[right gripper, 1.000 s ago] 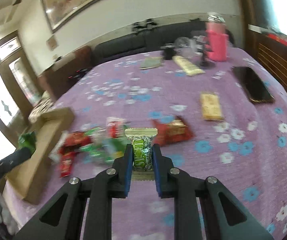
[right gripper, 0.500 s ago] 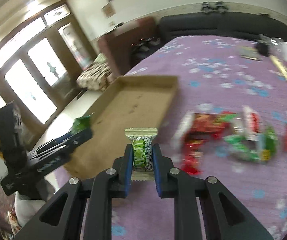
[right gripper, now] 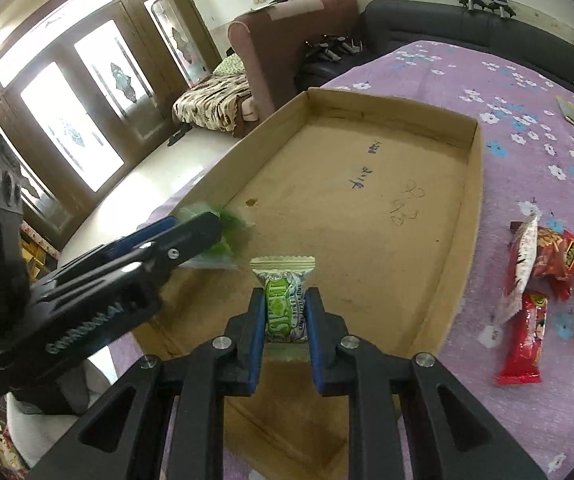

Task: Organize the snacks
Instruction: 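Carry both snacks over the cardboard box and open both grippers to drop them, then return to the pile and grasp the red snack packet with the left gripper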

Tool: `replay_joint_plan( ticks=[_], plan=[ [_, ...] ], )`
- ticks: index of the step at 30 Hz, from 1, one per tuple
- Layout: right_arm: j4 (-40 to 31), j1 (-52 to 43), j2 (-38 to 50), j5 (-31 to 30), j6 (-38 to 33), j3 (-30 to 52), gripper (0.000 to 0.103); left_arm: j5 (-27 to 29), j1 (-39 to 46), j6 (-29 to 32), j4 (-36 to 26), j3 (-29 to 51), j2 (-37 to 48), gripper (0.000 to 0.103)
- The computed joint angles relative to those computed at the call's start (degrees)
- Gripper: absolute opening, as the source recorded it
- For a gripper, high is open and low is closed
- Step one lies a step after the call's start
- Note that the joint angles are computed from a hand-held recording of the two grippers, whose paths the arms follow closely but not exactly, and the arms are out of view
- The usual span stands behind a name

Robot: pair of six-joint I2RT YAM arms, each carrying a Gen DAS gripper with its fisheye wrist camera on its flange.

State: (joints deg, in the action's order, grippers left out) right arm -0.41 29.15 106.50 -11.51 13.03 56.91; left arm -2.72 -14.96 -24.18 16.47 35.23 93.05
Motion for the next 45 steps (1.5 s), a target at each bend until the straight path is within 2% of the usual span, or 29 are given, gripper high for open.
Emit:
replay_joint_plan(
  ticks=[6, 10, 13, 18, 23, 26, 31, 38, 45],
  plan=[
    [1.43, -0.89, -4.04, 0.41, -0.78, -2.76, 0.023, 0.96, 0.15, -1.74, -0.49, -1.12, -3.39, 0.063],
    [3.23, -3.83, -12.05, 0.49, -1.46, -8.94, 0.031, -0.41, -1.79, -2.34, -1.42, -2.06, -7.57, 0.068],
    [4.57, -9.17, -18.96, 0.45, -2.72, -14.81, 0.040, -1.49, -3.87, -3.10, -1.93, -2.54, -10.32, 0.075],
    [3.28, -25.74, -26.70, -3.50, -6.76, -22.10, 0.045, -1.98, -7.79, -3.83, -3.29, -0.93, -10.41, 0.079],
    [2.38, -41.95, -25.17, -8.62, -9.92, -23.62, 0.045, -2.49, -12.12, -3.78, -3.81, 1.22, -8.18, 0.079],
    [1.86, -46.28, -24.21, -11.20, -11.63, -23.50, 0.045, -2.73, -15.70, -3.08, -4.81, 3.81, -5.66, 0.079],
    [3.26, -45.37, -19.55, -13.23, -11.38, -21.55, 0.045, -3.10, -21.24, -0.51, -6.54, 7.19, -2.91, 0.079],
    [4.44, -42.87, -13.08, -9.63, -9.93, -17.23, 0.045, -3.76, -25.72, -0.27, -8.72, 12.20, 2.79, 0.079],
    [5.04, -40.35, -5.30, -7.10, -7.36, -11.08, 0.056, -3.95, -28.65, 0.64, -12.09, 20.24, 11.49, 0.079]
  ],
)
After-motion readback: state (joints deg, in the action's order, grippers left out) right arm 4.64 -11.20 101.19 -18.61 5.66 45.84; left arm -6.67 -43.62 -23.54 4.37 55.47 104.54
